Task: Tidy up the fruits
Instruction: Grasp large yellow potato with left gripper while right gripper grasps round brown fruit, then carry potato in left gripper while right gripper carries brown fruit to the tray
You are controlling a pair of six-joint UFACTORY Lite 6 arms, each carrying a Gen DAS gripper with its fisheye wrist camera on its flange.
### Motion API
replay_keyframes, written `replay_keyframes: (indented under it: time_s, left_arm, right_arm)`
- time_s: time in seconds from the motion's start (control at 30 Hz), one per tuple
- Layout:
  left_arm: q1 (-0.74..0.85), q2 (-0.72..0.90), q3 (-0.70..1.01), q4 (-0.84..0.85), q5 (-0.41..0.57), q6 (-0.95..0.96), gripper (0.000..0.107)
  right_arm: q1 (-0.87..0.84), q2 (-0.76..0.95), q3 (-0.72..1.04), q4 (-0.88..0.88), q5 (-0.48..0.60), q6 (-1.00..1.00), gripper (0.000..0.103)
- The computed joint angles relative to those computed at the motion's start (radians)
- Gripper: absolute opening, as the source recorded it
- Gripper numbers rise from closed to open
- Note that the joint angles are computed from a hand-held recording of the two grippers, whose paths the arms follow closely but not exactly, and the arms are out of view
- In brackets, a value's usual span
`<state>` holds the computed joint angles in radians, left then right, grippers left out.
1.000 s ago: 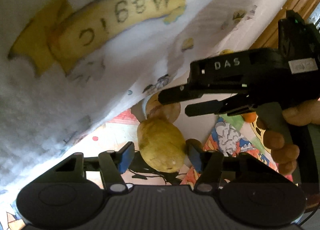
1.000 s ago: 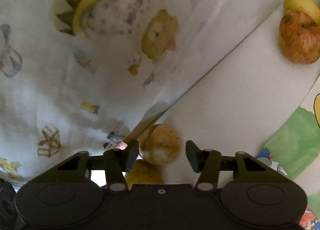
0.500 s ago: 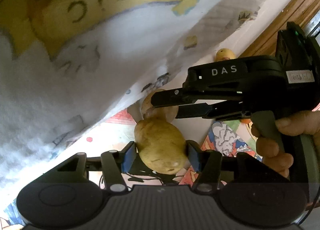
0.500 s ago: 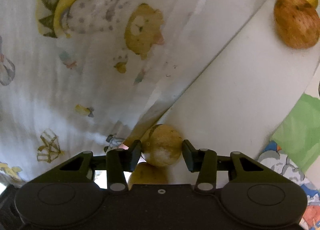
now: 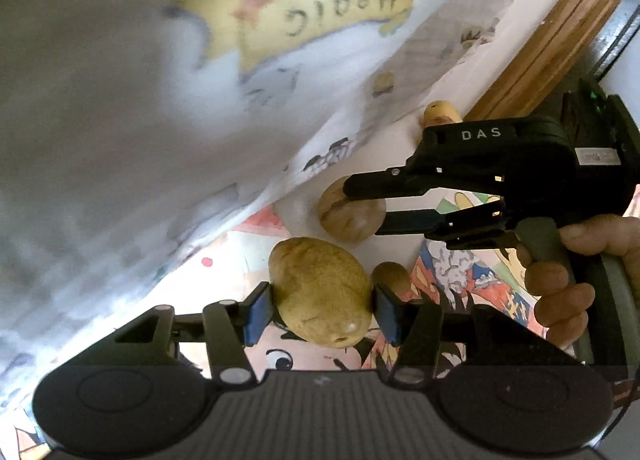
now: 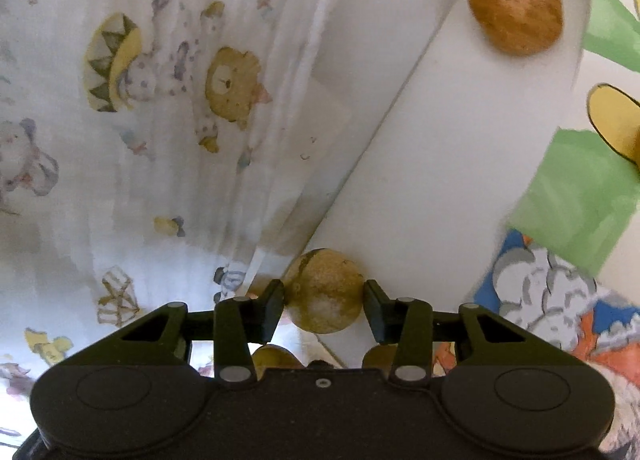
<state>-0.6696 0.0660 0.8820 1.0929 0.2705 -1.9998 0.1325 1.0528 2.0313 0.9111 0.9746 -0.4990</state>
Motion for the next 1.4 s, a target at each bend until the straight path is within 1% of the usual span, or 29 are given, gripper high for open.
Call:
replay_keyframes:
  time_s: [0.1,0.17,0.3,0.37,0.4,0.57,0.67,0.8,1.0,1.07,1.17,1.4]
  left_arm:
    - [-0.007,-0.037,-0.043,0.125,-0.009,-0.123,0.058]
    - [-0.009,-0.066,-0.070,0.169,-0.012,-0.164,0.058]
    - [-0.033,-0.127,-0.122,0.240,0.003,-0.248,0.058]
    - [-0.048,-0.153,-0.140,0.239,0.017,-0.251,0.058]
    - [-0.055,-0.167,-0.145,0.225,0.022,-0.240,0.058]
    - [-0.121,-0.225,-0.134,0.102,0.086,-0.127,0.058]
    - [-0.162,-0.247,-0.113,0.043,0.125,-0.069,0.058]
    - [-0.221,-0.264,-0.082,-0.018,0.174,-0.007,0.058]
    - [-0.337,-0.249,-0.008,-0.084,0.247,0.050,0.058]
    - [-0.376,-0.243,0.021,-0.115,0.271,0.075,0.058]
    - [-0.411,-0.212,0.068,-0.148,0.279,0.111,0.058]
    - [-0.504,-0.166,0.158,-0.216,0.324,0.202,0.058]
  right_arm:
    - [-0.026,-0.094,-0.152,0.052,-0.029,-0.071,0.045]
    - [-0.040,-0.177,-0.287,0.106,-0.058,-0.135,0.045]
    - [-0.088,-0.317,-0.473,0.170,-0.076,-0.226,0.045]
    - [-0.119,-0.392,-0.566,0.199,-0.079,-0.274,0.045]
    - [-0.132,-0.408,-0.583,0.204,-0.080,-0.284,0.045]
    - [-0.230,-0.611,-0.803,0.223,-0.060,-0.369,0.045]
    - [-0.277,-0.723,-0.885,0.205,-0.041,-0.365,0.045]
    - [-0.370,-0.873,-0.993,0.186,0.005,-0.360,0.045]
    - [-0.543,-1.102,-1.122,0.110,0.120,-0.334,0.045]
    - [-0.616,-1.180,-1.165,0.071,0.166,-0.327,0.045]
    - [-0.769,-1.283,-1.217,0.015,0.270,-0.344,0.045]
    - [-1.084,-1.425,-1.288,-0.073,0.446,-0.439,0.045]
